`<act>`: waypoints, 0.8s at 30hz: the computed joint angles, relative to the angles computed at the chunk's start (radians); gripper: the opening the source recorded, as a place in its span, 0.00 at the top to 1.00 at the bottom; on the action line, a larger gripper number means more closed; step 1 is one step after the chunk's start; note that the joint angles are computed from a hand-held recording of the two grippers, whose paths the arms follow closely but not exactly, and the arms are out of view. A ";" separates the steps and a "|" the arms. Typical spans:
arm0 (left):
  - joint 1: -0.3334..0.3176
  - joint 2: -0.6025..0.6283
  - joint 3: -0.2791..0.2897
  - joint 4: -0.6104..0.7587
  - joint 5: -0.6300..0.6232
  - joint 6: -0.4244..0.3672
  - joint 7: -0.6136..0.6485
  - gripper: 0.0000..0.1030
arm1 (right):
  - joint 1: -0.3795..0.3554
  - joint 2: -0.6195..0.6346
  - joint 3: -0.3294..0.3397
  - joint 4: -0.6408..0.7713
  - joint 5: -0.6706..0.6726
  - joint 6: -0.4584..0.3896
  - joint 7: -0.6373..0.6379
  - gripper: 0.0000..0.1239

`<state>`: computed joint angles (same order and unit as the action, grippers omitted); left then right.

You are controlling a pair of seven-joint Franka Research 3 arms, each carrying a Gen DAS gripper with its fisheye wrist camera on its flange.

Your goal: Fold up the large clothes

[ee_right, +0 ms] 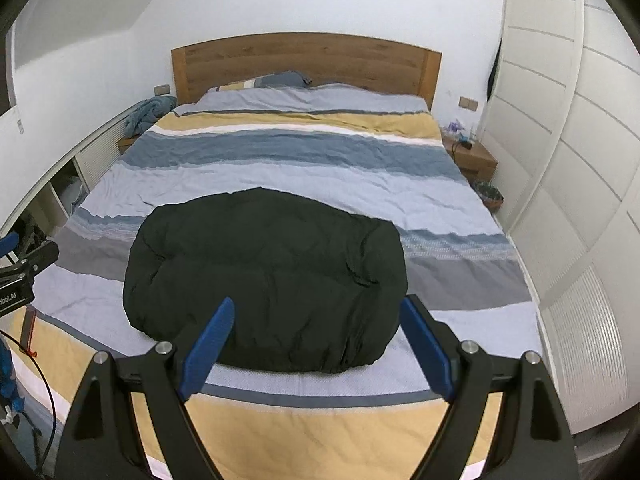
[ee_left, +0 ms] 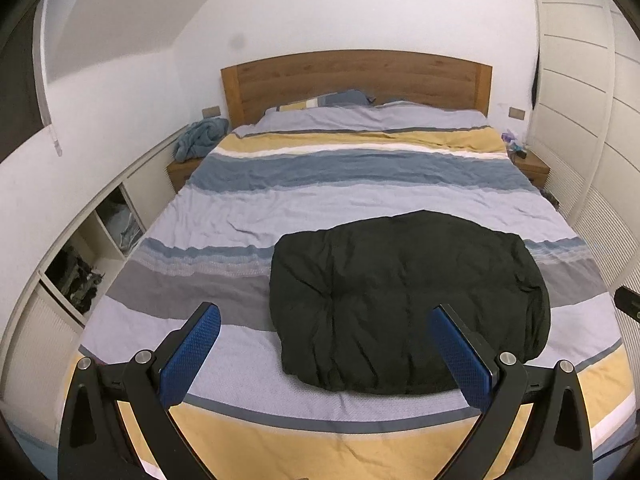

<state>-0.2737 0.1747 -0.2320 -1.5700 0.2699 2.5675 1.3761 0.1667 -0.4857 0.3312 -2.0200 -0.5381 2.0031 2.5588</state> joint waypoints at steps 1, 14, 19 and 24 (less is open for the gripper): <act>0.000 -0.001 -0.003 0.001 -0.006 0.001 0.006 0.00 | 0.000 0.002 0.002 0.005 -0.002 -0.001 -0.002 0.32; -0.009 -0.015 -0.013 -0.006 -0.028 0.009 0.037 0.00 | 0.014 0.017 0.007 0.029 -0.016 -0.017 -0.017 0.32; -0.009 -0.013 -0.018 -0.003 -0.055 -0.010 0.062 0.00 | 0.020 0.024 0.007 0.032 -0.012 -0.027 -0.016 0.32; -0.012 -0.012 -0.019 -0.007 -0.064 -0.016 0.075 0.00 | 0.029 0.028 0.003 0.027 -0.006 -0.028 -0.015 0.32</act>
<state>-0.2862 0.1625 -0.2515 -1.5773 0.2058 2.5519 1.4515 0.1956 -0.4580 0.3346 -1.9926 -0.5436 1.9749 2.5438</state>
